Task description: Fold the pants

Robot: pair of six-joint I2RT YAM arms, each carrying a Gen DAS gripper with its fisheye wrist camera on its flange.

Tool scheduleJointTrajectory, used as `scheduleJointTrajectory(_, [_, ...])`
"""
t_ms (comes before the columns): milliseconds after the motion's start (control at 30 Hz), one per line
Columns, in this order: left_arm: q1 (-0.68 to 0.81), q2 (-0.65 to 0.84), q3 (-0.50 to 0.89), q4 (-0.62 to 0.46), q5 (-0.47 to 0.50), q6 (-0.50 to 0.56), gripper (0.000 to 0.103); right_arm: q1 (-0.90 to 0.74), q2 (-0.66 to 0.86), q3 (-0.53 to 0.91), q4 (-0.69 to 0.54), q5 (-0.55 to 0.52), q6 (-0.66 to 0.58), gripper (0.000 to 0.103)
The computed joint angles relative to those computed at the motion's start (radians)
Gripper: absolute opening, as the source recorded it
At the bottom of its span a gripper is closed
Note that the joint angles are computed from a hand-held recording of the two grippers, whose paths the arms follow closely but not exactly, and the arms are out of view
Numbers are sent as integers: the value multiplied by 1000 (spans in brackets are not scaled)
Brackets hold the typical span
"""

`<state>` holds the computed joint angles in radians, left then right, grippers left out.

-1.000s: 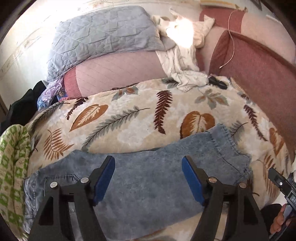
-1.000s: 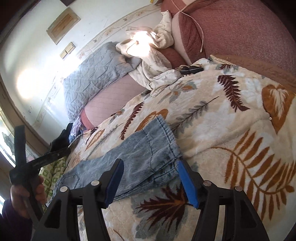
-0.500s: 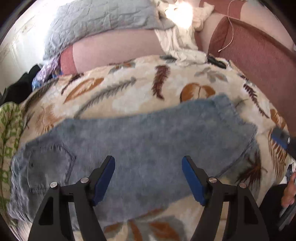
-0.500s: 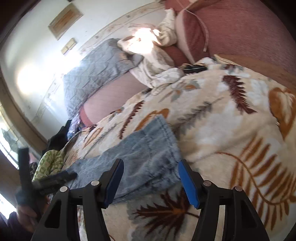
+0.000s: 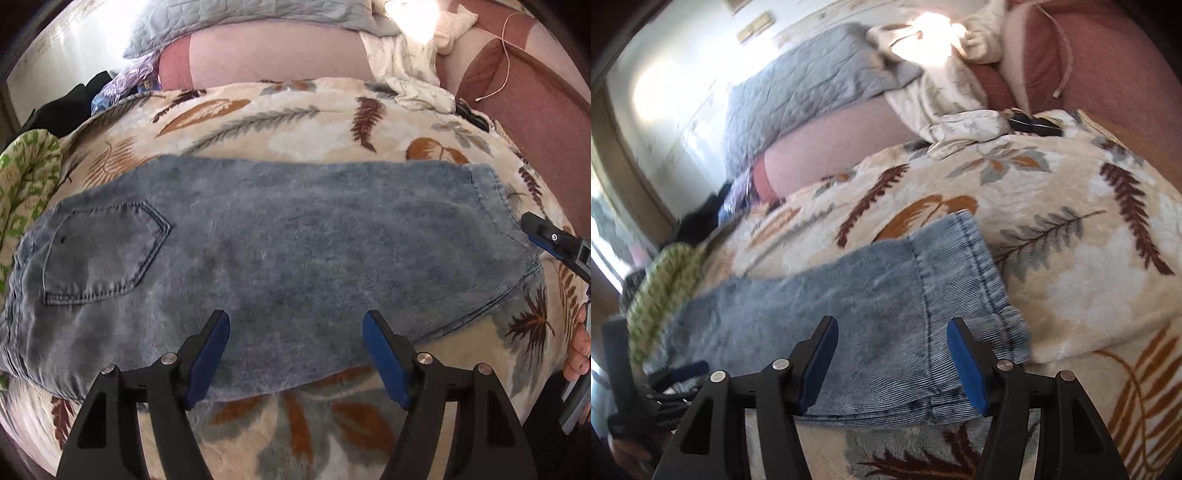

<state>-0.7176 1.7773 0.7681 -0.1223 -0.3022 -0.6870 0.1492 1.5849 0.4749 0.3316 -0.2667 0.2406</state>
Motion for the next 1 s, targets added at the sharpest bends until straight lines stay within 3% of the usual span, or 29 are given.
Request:
scheduleJointTrajectory(233, [-21,18,-14,-12,2,-21,75,83,126,89,-106,108,-74,65])
scheduleJointTrajectory(700, [-58,17,-54,-3,-27,0,76,213,148,74,-123,346,-137,68])
scheduleJointTrajectory(800, [-54,-18,-60,-30,-22,0,75,216,144,68,-114,351,-145,68])
scheduleJointTrajectory(1000, [4,-248,-167,-68,-91,-1,76,236,67,24,-75,347,-118,74])
